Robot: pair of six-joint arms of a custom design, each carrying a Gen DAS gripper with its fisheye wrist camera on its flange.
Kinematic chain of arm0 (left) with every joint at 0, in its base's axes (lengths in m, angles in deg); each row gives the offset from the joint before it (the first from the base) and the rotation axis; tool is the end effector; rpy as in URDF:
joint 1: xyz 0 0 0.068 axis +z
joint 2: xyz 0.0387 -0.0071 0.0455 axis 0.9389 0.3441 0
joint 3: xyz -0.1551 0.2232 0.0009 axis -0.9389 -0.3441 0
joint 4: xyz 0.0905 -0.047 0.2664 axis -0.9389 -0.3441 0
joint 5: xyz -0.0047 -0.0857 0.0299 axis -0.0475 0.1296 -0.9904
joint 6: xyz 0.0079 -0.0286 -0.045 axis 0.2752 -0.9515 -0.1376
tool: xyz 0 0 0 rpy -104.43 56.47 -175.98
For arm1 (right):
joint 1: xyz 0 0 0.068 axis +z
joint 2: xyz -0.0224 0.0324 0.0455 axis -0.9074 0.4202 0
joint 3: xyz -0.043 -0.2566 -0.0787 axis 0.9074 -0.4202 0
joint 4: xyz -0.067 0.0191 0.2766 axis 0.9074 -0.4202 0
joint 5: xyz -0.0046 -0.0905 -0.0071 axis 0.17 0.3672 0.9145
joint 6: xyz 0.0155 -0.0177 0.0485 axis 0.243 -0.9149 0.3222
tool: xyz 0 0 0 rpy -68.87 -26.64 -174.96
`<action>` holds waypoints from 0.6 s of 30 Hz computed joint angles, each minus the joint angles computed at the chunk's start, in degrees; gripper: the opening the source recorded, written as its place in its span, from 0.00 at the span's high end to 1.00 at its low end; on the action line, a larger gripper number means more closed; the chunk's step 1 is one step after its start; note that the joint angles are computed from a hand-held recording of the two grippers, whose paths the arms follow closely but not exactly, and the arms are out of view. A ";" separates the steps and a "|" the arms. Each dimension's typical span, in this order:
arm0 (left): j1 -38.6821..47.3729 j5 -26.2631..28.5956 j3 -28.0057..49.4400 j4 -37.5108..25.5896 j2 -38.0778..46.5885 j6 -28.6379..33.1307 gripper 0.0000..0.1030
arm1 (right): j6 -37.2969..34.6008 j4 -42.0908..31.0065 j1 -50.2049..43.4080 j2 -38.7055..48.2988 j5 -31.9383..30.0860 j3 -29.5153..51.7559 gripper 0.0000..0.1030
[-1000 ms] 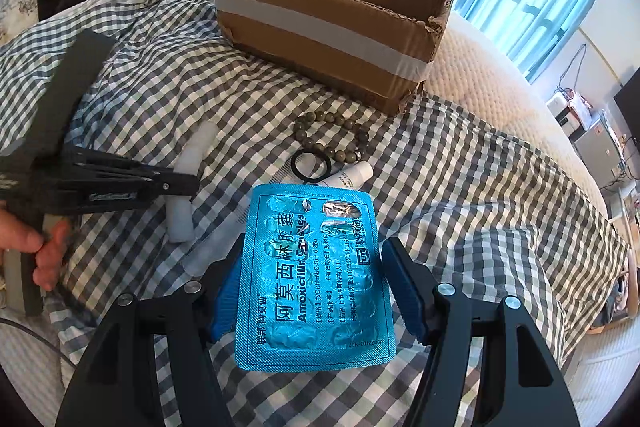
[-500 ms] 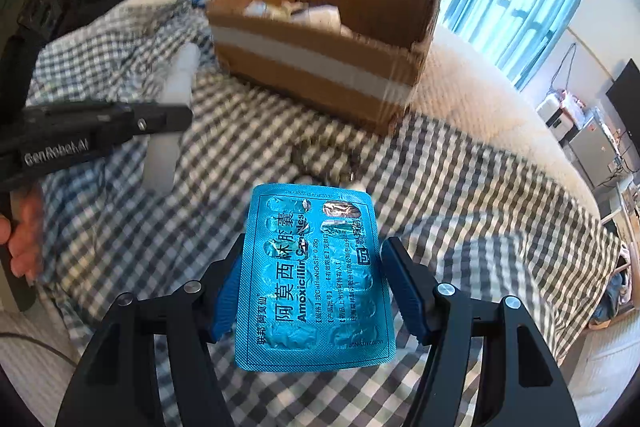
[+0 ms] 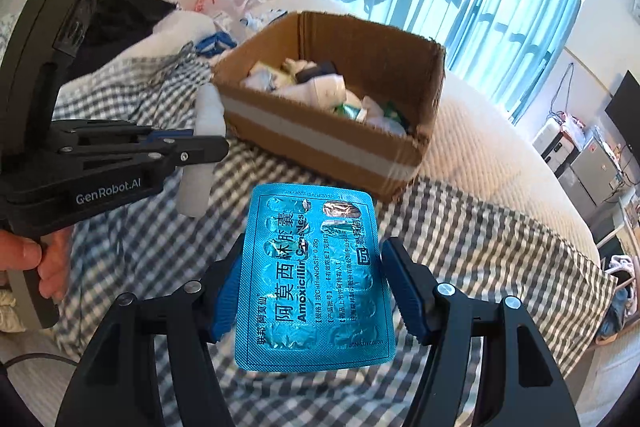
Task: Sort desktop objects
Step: 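Lift the white tube and blue blister pack and carry both over the box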
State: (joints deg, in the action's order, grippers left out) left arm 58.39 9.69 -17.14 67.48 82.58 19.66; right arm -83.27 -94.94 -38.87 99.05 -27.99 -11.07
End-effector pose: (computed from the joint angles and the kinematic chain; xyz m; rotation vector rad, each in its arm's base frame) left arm 0.3117 -0.0719 0.1852 0.1075 2.2932 -0.4894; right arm 0.2866 0.1353 0.2064 -0.6111 2.3317 -0.0372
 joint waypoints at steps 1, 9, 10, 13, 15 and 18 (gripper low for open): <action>0.51 0.25 1.10 -0.45 0.27 0.57 0.94 | 0.23 0.22 -0.25 0.37 -0.18 0.75 0.37; 2.51 -0.89 12.19 -4.69 4.92 5.91 0.94 | 0.50 0.89 -4.53 6.24 -7.20 10.83 0.37; 2.73 -0.71 13.75 -5.04 5.85 6.70 0.94 | 1.09 1.01 -5.02 7.47 -7.69 12.37 0.37; 4.38 3.10 19.52 -6.52 10.09 7.96 0.94 | 2.37 1.29 -6.16 12.28 -8.67 17.62 0.37; 5.32 4.44 24.86 -8.63 14.43 9.22 0.93 | 2.81 2.54 -6.49 16.10 -8.35 21.01 0.37; 6.03 3.99 31.98 -12.02 20.10 10.62 0.93 | 2.87 3.50 -7.07 21.67 -9.27 25.88 0.37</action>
